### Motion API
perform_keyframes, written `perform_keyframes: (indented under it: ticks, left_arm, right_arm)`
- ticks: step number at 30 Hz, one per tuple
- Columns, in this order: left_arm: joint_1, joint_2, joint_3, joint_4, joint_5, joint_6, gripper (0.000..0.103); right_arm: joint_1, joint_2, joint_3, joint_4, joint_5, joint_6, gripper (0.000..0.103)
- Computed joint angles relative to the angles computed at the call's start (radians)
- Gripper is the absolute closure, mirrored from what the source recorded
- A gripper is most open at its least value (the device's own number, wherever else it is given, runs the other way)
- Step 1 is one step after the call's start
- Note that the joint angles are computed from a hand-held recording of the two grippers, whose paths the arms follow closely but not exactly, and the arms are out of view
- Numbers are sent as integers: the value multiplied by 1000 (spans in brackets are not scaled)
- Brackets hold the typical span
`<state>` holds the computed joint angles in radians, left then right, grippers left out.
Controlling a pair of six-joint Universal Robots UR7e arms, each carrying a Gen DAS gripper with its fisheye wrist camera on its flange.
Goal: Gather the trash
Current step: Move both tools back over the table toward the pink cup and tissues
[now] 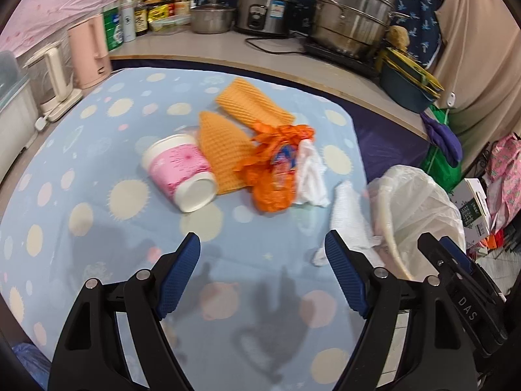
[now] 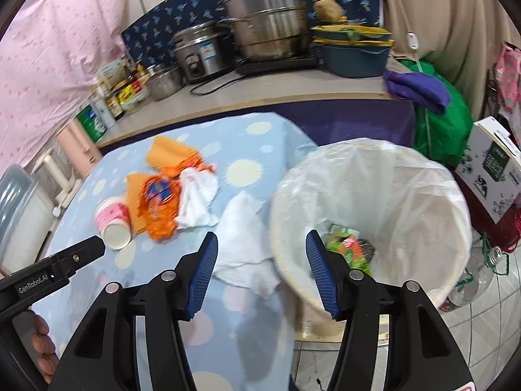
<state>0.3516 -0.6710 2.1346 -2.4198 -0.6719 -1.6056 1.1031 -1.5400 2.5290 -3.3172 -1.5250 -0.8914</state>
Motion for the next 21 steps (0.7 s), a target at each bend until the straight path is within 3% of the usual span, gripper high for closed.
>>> perform_keyframes:
  ticks: [12,21]
  left_arm:
    - [-10,-99,139,79,-50,-199,28]
    - [12,-132,188,83,-60,-257,24]
  right_arm:
    - [88,225,-29,-89,-116,19,48]
    - [107,344,-69,-156,-195,13,48]
